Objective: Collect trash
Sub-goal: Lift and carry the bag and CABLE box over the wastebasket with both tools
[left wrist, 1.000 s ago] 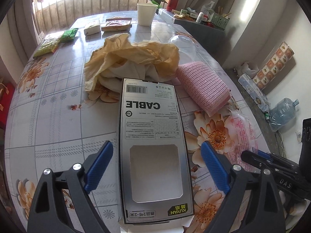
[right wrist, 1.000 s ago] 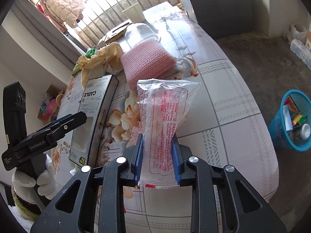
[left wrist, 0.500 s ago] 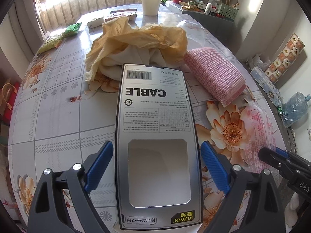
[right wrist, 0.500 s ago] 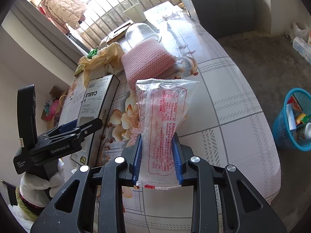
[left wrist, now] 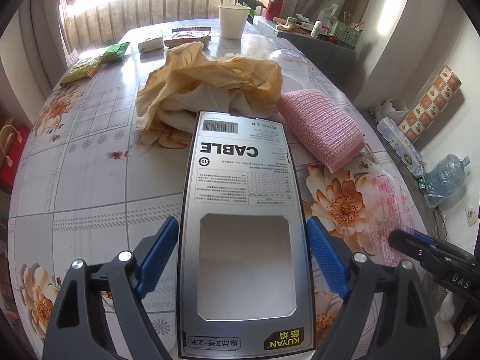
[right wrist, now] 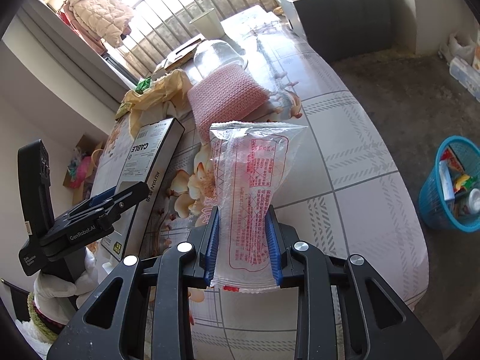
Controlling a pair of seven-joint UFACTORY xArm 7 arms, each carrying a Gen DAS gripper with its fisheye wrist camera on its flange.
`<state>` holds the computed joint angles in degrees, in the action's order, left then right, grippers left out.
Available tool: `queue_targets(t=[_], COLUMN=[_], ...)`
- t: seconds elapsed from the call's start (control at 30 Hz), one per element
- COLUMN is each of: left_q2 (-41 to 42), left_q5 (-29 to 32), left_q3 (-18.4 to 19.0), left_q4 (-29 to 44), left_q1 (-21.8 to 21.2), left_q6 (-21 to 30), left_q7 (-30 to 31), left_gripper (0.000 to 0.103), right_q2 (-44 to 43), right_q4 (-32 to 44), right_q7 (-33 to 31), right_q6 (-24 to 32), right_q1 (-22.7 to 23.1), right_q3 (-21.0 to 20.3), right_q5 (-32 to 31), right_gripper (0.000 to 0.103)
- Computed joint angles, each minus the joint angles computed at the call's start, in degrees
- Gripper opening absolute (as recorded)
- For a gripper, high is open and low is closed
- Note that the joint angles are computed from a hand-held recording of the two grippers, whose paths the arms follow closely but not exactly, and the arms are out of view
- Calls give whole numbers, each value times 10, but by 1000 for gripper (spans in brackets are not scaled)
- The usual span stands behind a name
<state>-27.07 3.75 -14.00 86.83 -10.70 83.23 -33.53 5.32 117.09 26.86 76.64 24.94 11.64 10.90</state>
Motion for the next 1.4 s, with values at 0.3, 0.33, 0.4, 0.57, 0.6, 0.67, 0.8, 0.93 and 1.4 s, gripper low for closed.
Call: queue_targets(t=[0.3, 0.33, 0.4, 0.57, 0.6, 0.67, 0.8, 0.93, 1.4], left_q2=[-30, -33, -40, -49, -50, -54, -60, -68, 59], left_q5=[-10, -11, -13, -16, -16, -17, -20, -26, -37], left_q3=[5, 6, 6, 7, 7, 7, 4, 3, -56], left_q4=[-11, -13, -15, -10, -8, -6, 5, 19, 183], left_q1=[4, 4, 7, 12, 14, 16, 18, 19, -20], left_q6=[-13, -15, -17, -22, -23, -26, -30, -38, -65], left_q7=[-9, -9, -10, -6, -6, -5, -5, -2, 35], left_gripper=[84, 84, 84, 84, 84, 84, 84, 84, 84], right_q2=[2, 3, 4, 0, -1, 0, -6, -13, -196], right_q4=[14, 16, 20, 17, 18, 21, 17, 15, -180], right_q7=[7, 7, 8, 8, 8, 8, 5, 2, 36], right_q6=[5, 6, 7, 2, 2, 2, -6, -16, -128], right_q1=[6, 7, 9, 12, 12, 13, 10, 5, -66], right_q3=[2, 2, 2, 3, 3, 4, 3, 2, -38], right_q5=[-14, -15, -18, -19, -19, -22, -12, 8, 36], right_gripper=[27, 27, 27, 27, 27, 27, 27, 26, 26])
